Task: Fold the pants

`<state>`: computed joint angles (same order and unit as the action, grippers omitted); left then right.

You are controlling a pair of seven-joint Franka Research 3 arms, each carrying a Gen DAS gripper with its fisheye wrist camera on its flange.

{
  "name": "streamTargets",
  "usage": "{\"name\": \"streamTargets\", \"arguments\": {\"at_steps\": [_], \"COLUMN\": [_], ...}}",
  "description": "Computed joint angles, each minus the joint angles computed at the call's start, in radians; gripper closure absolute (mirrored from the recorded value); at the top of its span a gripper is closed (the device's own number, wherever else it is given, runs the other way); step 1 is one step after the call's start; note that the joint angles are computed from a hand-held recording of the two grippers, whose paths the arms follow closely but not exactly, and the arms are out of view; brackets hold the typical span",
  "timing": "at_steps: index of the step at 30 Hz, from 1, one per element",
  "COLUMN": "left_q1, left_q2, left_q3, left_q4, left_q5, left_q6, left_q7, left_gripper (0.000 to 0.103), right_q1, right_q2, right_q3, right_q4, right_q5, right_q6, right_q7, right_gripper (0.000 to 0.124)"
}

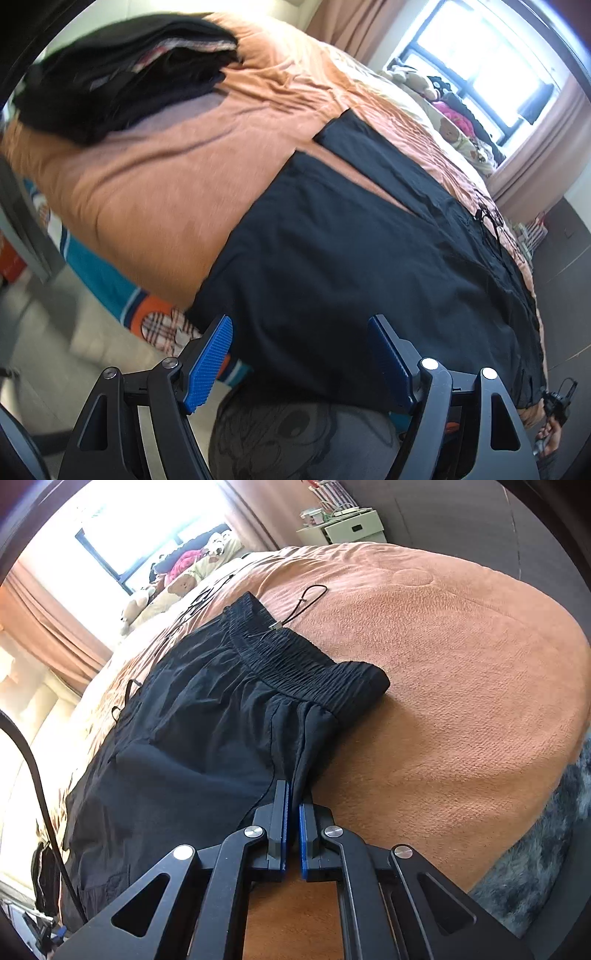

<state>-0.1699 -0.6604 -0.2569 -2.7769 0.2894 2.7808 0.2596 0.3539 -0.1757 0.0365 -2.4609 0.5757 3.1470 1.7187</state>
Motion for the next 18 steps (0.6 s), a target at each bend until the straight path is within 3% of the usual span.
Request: {"name": "streamTargets", "arguments": {"at_steps": [2, 10, 14, 18], "left_q1": [0.003, 0.014, 0.080, 0.127], "left_q2": [-0.010, -0.021, -0.039, -0.024], "left_q3": [-0.009, -0.022, -0.071, -0.095], "left_q4": [-0.026, -0.120, -0.167, -0.168], "left_q5": [-0.006, -0.014, -0.003, 0.015], "left_q6": [0.018, 0.157, 0.265, 0.327], "left_q7": [-0.027, -0.105, -0.167, -0.169], "left_gripper": [0.025, 0.026, 0.026, 0.029], "right_q1": [-0.047, -0.086, -0.086, -0.149], "right_q2": [-0.006, -0.007, 0.001, 0.003], "right_q3": [0.044, 0.053, 0.048, 0.097], "right_q4": [-0.007, 0.011, 0.019, 0.030], "right_q5": [-0.056, -0.154, -0.176, -0.292], "right_q6": [-0.006, -0.064, -0.078, -0.101], "right_q7": [0.052, 0.126, 0.134, 0.229], "right_gripper": [0.123, 0.123, 0.123, 0.123]}}
